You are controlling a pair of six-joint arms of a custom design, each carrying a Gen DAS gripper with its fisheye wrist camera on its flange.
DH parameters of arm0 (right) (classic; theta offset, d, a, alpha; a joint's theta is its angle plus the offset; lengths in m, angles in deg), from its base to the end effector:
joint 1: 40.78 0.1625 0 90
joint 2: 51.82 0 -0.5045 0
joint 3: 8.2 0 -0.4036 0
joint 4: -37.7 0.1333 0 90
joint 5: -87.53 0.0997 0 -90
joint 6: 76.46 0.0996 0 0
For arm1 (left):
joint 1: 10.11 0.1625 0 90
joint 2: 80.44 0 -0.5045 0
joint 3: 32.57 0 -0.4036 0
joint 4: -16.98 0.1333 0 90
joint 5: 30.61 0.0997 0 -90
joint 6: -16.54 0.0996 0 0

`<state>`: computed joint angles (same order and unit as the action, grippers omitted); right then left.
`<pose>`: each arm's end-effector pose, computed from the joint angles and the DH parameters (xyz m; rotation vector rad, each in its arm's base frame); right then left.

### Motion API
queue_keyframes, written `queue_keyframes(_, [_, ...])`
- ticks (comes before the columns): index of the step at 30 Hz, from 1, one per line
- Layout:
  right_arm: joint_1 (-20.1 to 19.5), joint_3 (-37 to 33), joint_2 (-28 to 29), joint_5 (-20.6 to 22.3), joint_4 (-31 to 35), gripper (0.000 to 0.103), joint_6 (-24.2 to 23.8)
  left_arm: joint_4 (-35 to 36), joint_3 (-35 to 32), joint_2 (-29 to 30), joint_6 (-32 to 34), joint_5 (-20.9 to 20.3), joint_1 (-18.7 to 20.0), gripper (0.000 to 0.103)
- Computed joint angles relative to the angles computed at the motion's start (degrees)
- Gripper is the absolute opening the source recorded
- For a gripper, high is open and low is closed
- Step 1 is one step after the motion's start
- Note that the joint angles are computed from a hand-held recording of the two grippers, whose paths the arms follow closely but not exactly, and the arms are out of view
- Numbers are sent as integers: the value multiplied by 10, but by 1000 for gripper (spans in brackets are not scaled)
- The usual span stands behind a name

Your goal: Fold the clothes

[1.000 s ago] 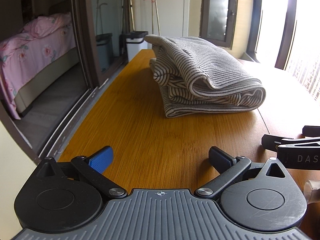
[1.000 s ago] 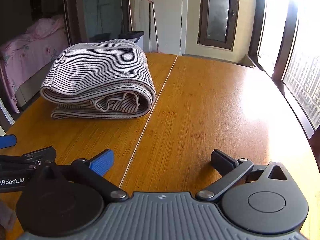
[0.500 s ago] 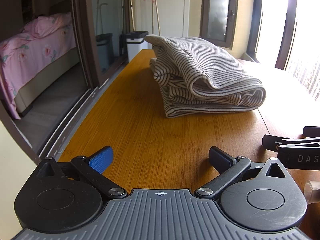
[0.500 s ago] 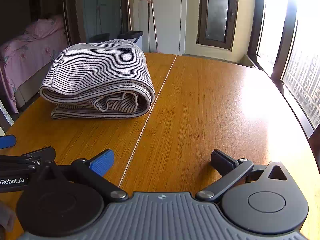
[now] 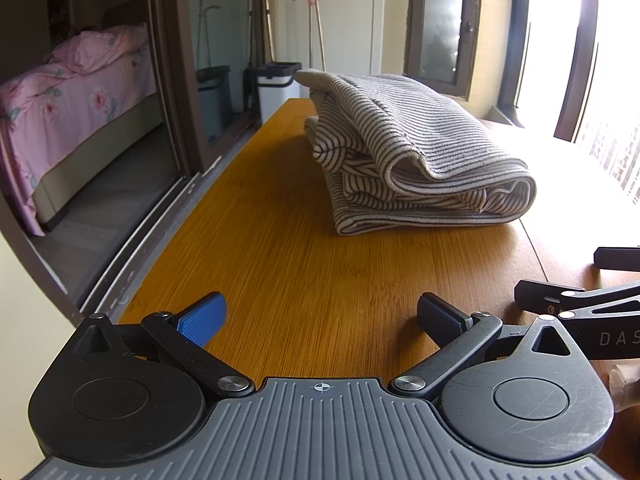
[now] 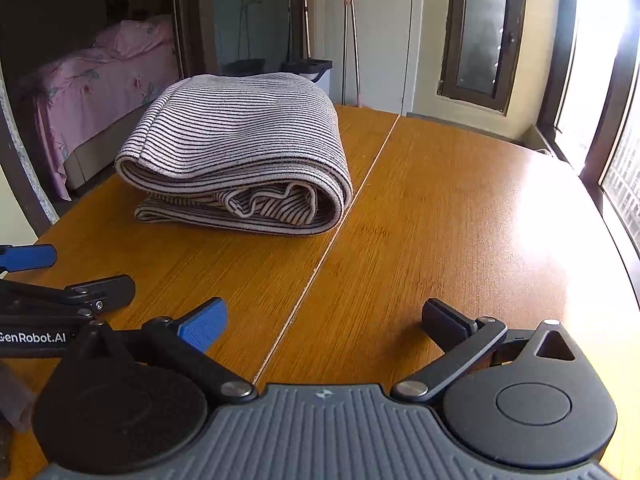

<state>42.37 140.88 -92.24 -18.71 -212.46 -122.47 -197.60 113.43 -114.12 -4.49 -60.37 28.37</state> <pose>0.0580 -0.4016 0.1257 0.6380 -2.2786 0.8697 -0.1564 -0.4050 0.0418 0.4524 2.1884 -0.9587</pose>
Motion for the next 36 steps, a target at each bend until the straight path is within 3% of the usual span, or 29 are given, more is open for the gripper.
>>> queue_keyframes(20, [-7,9,4,1,-22,103,0,-3,-1,2,1,3,1,103])
queue_keyframes(26, [-21,11,6,27,-32,103,-16,67,-7,17,-95,59,-26,103])
queue_keyframes(28, [-34,17,6,49,-43,103,-30,32,-16,36,-46,72,-28,103])
queue_keyframes(31, [-38,17,1,51,-38,103,-31,-26,-28,32,22,26,-2,103])
queue_keyframes(32, [-39,16,-2,53,-33,103,-32,-41,-30,25,33,4,10,103])
queue_keyframes(36, [-38,16,-2,52,-33,103,-33,-32,-34,24,33,12,13,103])
